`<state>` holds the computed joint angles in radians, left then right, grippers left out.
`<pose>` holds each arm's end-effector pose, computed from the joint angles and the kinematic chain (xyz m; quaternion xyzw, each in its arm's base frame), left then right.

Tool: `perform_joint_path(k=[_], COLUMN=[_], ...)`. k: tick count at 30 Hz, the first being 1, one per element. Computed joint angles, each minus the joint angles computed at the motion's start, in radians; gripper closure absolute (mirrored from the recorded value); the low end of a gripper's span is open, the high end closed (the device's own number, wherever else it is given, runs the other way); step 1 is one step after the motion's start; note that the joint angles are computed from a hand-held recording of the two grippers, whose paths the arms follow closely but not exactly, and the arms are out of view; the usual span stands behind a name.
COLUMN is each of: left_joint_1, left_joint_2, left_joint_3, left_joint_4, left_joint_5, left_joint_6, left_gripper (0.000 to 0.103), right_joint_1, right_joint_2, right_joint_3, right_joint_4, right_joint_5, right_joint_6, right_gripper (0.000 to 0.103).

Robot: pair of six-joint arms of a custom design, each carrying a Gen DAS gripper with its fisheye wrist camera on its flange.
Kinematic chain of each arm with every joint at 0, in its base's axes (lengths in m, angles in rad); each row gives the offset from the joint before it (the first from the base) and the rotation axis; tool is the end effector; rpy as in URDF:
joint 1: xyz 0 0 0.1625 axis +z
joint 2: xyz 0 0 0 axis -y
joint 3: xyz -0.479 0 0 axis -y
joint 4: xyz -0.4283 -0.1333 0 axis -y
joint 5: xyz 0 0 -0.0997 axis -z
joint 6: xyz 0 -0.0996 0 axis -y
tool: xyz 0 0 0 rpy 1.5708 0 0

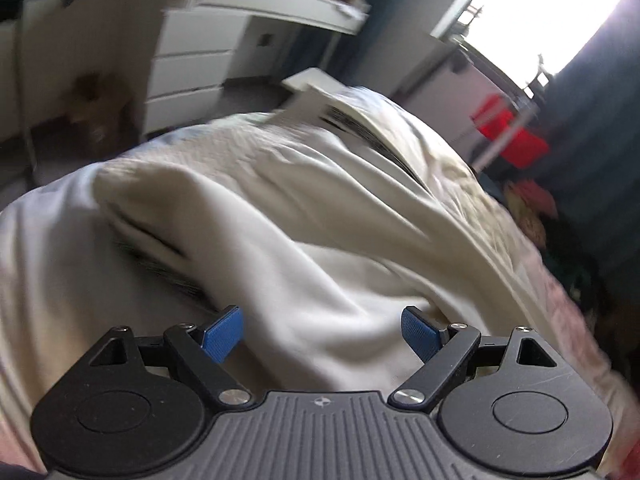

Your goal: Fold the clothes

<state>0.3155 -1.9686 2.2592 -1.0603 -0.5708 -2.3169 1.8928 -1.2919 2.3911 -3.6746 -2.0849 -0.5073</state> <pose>-0.1755 -0.2857 0.3723 -0.2479 0.7916 -0.5044 0.2400 0.2234 -0.4031 0.2791 0.2295 -0.8252 0.4430 0.2649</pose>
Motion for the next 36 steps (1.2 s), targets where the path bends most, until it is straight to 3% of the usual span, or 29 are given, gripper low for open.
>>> perform_joint_path(k=[3,6,8,10,15,19,26,30,34,36], left_joint_1=[-0.008,0.048,0.102,0.168,0.226,0.189,0.148,0.142,0.136,0.134], left_joint_2=[-0.075,-0.119,-0.148,-0.197,-0.247,-0.261,-0.298,-0.295,-0.302,-0.322], left_joint_3=[-0.033,-0.048,-0.042,-0.004,0.059,0.062,0.064,0.059,0.062,0.074], left_joint_4=[0.125,0.126,0.061,-0.105,-0.218,-0.126,-0.039,-0.012,-0.010,-0.031], left_joint_5=[-0.047,-0.081,-0.089,-0.077,-0.019,0.027,0.031,0.026,0.028,0.034], left_joint_6=[-0.134,-0.148,-0.084,0.026,-0.017,-0.119,-0.197,-0.196,-0.194,-0.191], left_gripper=[0.012,0.012,0.012,0.012,0.013,0.015,0.022,0.023,0.023,0.023], right_joint_1=[0.000,0.000,0.001,0.004,-0.001,-0.005,-0.027,-0.089,-0.220,-0.283], right_joint_2=[0.005,0.006,0.007,0.010,0.009,0.016,0.006,-0.060,-0.172,-0.215], right_joint_3=[-0.002,-0.005,-0.006,-0.006,-0.009,-0.016,-0.028,-0.028,-0.008,0.010], right_joint_4=[-0.001,0.009,0.011,0.007,0.008,0.006,0.019,0.049,0.116,0.126], right_joint_5=[-0.013,-0.014,-0.021,-0.028,-0.042,-0.065,-0.090,-0.034,0.065,0.075], right_joint_6=[-0.008,-0.010,-0.013,-0.015,0.003,0.015,0.065,0.217,0.533,0.660], right_gripper=[0.014,0.014,0.014,0.014,0.014,0.014,0.014,0.014,0.014,0.014])
